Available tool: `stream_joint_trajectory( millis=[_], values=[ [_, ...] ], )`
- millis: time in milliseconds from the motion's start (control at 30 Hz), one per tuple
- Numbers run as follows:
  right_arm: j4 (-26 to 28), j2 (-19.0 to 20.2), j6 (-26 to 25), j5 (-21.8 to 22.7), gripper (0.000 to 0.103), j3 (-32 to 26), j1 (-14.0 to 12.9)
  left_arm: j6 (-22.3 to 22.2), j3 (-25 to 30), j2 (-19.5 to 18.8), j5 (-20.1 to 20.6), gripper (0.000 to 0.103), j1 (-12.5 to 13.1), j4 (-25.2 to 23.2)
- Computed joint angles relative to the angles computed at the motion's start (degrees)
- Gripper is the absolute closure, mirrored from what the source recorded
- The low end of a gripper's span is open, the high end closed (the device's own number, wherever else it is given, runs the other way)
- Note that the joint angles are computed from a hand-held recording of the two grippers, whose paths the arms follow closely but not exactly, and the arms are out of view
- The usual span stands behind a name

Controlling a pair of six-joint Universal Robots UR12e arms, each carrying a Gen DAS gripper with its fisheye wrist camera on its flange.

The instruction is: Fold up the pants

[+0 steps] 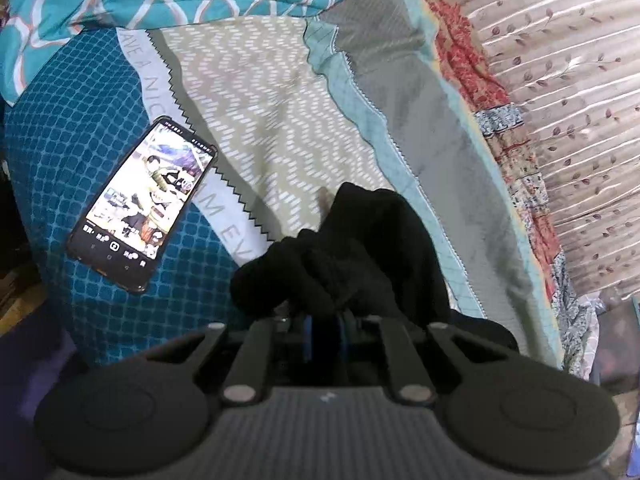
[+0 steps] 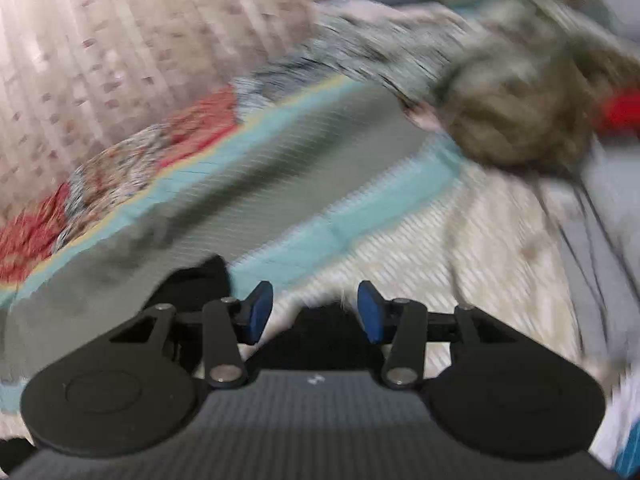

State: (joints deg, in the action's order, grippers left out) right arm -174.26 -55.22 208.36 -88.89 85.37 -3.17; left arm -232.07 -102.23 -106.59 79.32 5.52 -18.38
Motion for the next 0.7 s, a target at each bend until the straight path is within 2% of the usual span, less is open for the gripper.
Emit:
stream_joint_trajectory(
  millis=[133,233,333,433,567,600,700],
  values=[
    [2.04,-1.47,1.32,-1.08,0.054,3.38,-0.27,0.19,0.75,-0.43,0.46,0.092,0.01,-1.05],
    [3.21,-1.14,1.4,-1.23,0.054,2.4,0.13,0.44,1.03,-0.52,0.98,0.092,-0.18,-1.22],
    [3.94,0.38,1.87,-0.74,0.053,-0.54,0.15,0.07,0.98,-0.49,0.84,0.092,-0.01,-1.58],
    [7.03,2.89,-1.06,-1.43,0.053,-5.14,1.0,-0.45,1.02,-0.55,0.81,0.092,0.14,-2.07],
    [17.6,6.45,-3.56,-1.24,0.053,-13.2,2.79,-0.2,1.38,-0.74,1.54,0.092,-0.11,-2.82],
    [20.46,7.42,-3.23,-2.08,0.05,-15.22,3.29,-0.08,1.49,-0.8,1.58,0.092,-0.12,-3.0],
    [30.26,11.19,1.11,-7.19,0.023,-22.14,5.01,-0.04,1.62,-0.85,1.64,0.092,-0.16,-3.15]
  ],
)
